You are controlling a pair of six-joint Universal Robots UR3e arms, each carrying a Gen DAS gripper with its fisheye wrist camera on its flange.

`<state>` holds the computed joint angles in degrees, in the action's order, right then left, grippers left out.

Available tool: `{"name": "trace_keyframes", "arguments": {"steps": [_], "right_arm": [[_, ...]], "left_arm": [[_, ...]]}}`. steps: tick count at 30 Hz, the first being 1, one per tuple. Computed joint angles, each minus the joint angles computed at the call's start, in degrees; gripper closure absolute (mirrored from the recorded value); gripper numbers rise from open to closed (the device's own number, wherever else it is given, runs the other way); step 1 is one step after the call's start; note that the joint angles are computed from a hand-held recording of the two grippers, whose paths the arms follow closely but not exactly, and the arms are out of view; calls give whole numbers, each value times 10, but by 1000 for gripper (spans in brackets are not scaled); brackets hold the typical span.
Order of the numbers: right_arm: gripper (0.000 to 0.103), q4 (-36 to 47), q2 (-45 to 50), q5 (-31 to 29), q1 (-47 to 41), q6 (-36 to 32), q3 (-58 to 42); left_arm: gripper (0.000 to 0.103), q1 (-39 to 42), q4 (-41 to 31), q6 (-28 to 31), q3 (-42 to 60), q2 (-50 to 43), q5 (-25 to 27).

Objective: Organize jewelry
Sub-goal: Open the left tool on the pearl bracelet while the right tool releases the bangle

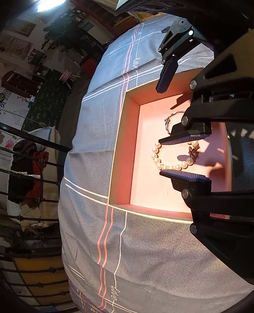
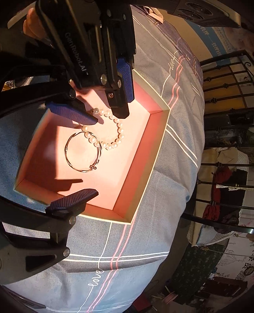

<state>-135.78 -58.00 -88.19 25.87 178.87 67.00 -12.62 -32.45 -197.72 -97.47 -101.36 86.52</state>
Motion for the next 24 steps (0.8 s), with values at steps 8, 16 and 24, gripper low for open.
{"name": "trace_keyframes", "arguments": {"steps": [8, 16, 24], "right_arm": [[10, -298, -250, -12, -14, 78, 362], [8, -399, -358, -3, -5, 131, 600], [25, -440, -338, 0, 26, 133, 661]], "left_arm": [[52, -1, 72, 41, -187, 200, 3], [47, -10, 80, 17, -386, 351, 37], [49, -53, 105, 20, -409, 328, 94]]}}
